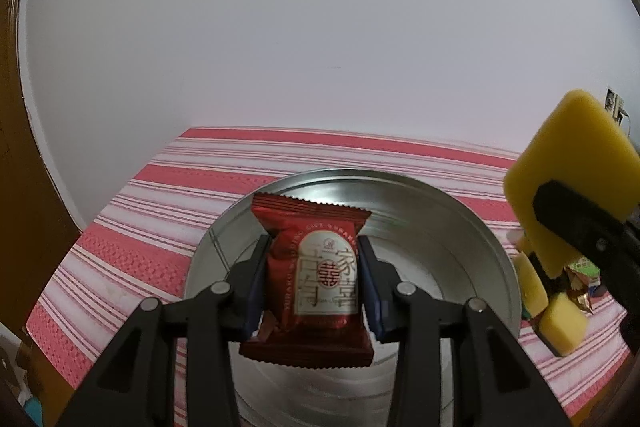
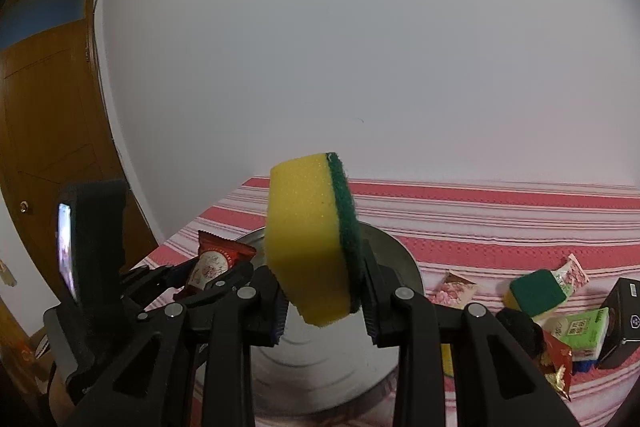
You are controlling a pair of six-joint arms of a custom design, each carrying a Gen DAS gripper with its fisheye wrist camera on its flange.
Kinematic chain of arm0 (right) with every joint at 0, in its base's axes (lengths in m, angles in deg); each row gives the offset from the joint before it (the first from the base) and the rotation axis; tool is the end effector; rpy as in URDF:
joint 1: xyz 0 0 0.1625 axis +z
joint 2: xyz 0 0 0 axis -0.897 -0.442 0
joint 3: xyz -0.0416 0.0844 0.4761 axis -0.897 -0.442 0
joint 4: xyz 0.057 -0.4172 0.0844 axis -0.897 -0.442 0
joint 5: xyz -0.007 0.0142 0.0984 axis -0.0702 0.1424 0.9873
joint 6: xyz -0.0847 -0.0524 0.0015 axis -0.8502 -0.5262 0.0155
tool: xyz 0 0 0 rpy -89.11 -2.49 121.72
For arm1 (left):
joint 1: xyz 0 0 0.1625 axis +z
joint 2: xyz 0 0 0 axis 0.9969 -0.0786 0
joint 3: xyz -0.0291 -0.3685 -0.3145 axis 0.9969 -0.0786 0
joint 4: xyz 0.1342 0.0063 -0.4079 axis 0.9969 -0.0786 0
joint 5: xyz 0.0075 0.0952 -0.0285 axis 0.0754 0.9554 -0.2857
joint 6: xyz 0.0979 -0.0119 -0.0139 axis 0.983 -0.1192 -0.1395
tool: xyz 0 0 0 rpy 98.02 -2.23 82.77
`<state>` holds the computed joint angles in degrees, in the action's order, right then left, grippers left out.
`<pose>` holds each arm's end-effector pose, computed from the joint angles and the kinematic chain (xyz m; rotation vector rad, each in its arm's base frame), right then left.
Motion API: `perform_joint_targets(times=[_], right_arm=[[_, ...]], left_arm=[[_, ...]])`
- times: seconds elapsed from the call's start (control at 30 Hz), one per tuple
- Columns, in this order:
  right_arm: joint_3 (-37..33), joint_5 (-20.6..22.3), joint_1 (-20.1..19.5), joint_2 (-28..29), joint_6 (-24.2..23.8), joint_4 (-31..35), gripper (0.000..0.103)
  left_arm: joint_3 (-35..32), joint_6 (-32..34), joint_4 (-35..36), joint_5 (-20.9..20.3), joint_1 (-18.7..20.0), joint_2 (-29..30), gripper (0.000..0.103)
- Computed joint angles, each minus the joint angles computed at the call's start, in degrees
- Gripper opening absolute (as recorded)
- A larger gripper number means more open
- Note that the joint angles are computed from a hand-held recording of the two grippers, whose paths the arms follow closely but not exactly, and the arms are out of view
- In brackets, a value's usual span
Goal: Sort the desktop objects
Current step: 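Carry the packet and sponge with both tools over the metal tin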
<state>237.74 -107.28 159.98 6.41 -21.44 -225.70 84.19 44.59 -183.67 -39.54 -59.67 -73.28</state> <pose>0.1533 -0.3630 0.2720 0.6582 -2.2847 1.3422 -0.2834 -0.3798 -0.0059 0.6475 2.2216 -1.0592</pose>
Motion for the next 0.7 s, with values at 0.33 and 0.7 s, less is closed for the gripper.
perform_joint_targets(times=[0.33,0.7], right_arm=[[-3.85,-2.91,0.08,2.72,3.06,1.57,0.033],[-7.2,-5.77,-0.85,5.64,3.61,4.13,0.033]], left_arm=[[-3.13,1.16,2.9,0.67,2.48,0.43,0.04],[-6.17,-0.01,9.74,2.31,4.32,0.35,0.04]])
